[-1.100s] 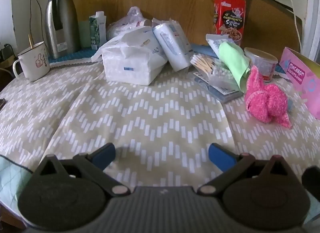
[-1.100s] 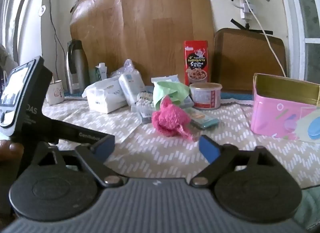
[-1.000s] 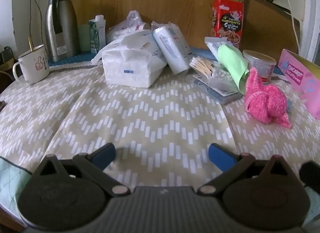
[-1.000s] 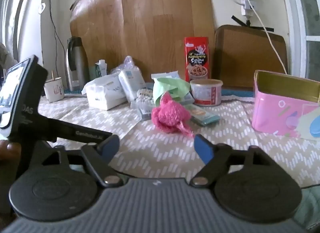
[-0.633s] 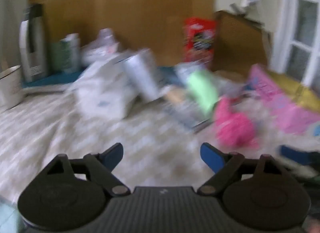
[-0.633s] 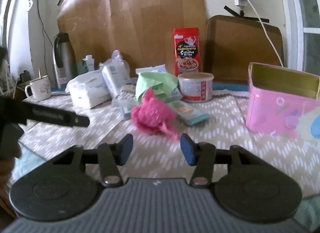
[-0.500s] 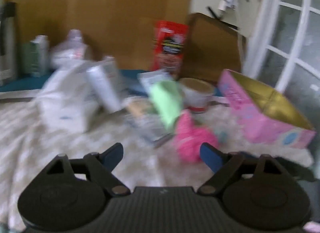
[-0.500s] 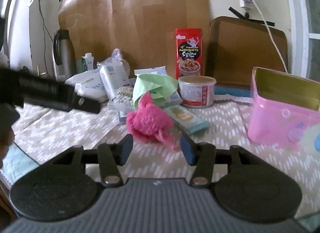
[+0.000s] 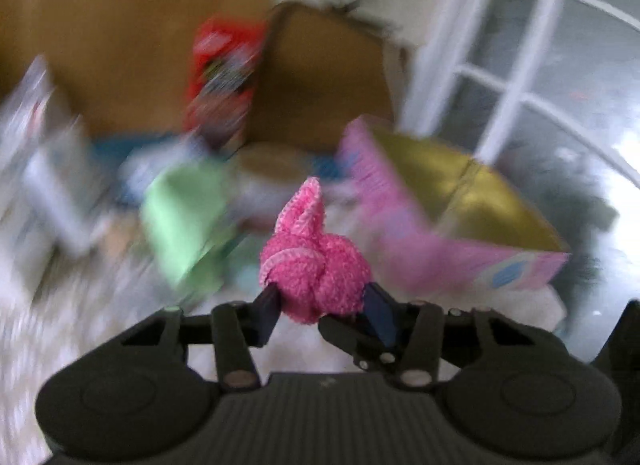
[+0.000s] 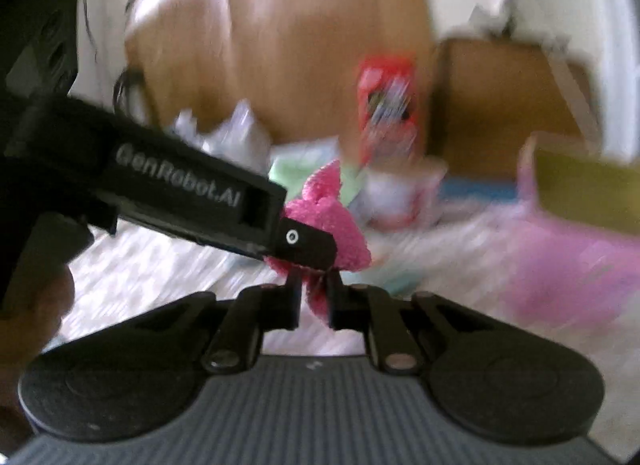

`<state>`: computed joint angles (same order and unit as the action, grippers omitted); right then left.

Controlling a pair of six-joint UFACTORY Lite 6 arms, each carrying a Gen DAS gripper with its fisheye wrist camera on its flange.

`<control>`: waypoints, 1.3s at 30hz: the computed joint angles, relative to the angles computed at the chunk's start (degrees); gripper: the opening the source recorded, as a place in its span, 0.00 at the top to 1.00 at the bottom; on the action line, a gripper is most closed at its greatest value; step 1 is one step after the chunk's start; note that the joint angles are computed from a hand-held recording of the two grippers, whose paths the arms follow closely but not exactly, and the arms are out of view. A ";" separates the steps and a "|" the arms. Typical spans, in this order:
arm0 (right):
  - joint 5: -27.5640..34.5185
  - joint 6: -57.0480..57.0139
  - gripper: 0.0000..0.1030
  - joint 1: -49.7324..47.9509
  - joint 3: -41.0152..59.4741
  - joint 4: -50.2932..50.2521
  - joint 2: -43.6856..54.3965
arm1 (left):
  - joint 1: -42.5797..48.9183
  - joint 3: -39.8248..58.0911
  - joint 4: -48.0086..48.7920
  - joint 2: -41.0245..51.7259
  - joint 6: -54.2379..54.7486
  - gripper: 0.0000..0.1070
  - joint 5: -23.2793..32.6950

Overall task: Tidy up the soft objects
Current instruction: 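Carry the pink toy into the pink tin box and open the left tool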

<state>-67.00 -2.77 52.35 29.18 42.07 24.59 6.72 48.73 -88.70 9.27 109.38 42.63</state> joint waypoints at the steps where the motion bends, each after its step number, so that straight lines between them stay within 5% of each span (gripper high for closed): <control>1: -3.69 -2.18 0.86 1.87 -1.76 4.64 -1.24 | -2.96 0.18 -2.34 -1.07 1.38 0.57 -0.19; 5: -10.60 -4.32 0.86 -1.71 -8.05 10.24 -6.99 | -15.92 6.07 -10.45 2.45 5.50 0.57 -3.30; 13: -9.13 1.17 0.82 -24.14 -16.05 -0.47 -13.71 | -32.36 22.18 -19.14 18.12 2.91 0.57 -11.40; 14: -8.99 1.32 0.79 -25.49 -15.60 -0.96 -12.75 | -33.88 21.33 -20.76 17.79 3.62 0.55 -13.07; 17: -9.98 3.00 0.46 -28.97 -13.86 -2.99 -9.66 | -35.02 21.53 -21.01 17.31 2.33 0.42 -17.27; 18: -11.56 4.03 0.43 -28.01 -14.31 -1.77 -9.04 | -34.58 20.25 -22.72 16.25 4.11 0.39 -17.45; 25: -20.51 7.58 0.43 -15.35 -16.95 5.24 -7.94 | -15.58 -3.55 -29.23 -2.38 19.13 0.29 -1.20; 31: -6.08 3.55 0.44 -12.55 -7.27 -8.04 -6.79 | 8.77 -11.07 -31.39 -2.29 32.86 0.29 3.00; 34: 1.93 1.53 0.44 -11.35 2.19 -12.64 -2.18 | 15.38 -8.71 -37.66 4.23 42.41 0.32 1.39; 39: 15.24 -0.02 0.44 -12.78 21.80 -15.18 7.29 | 20.29 -0.90 -38.31 14.84 40.88 0.32 1.96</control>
<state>-51.76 -2.79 39.57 50.98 26.89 31.88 27.01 47.83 -127.01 24.12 150.26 44.60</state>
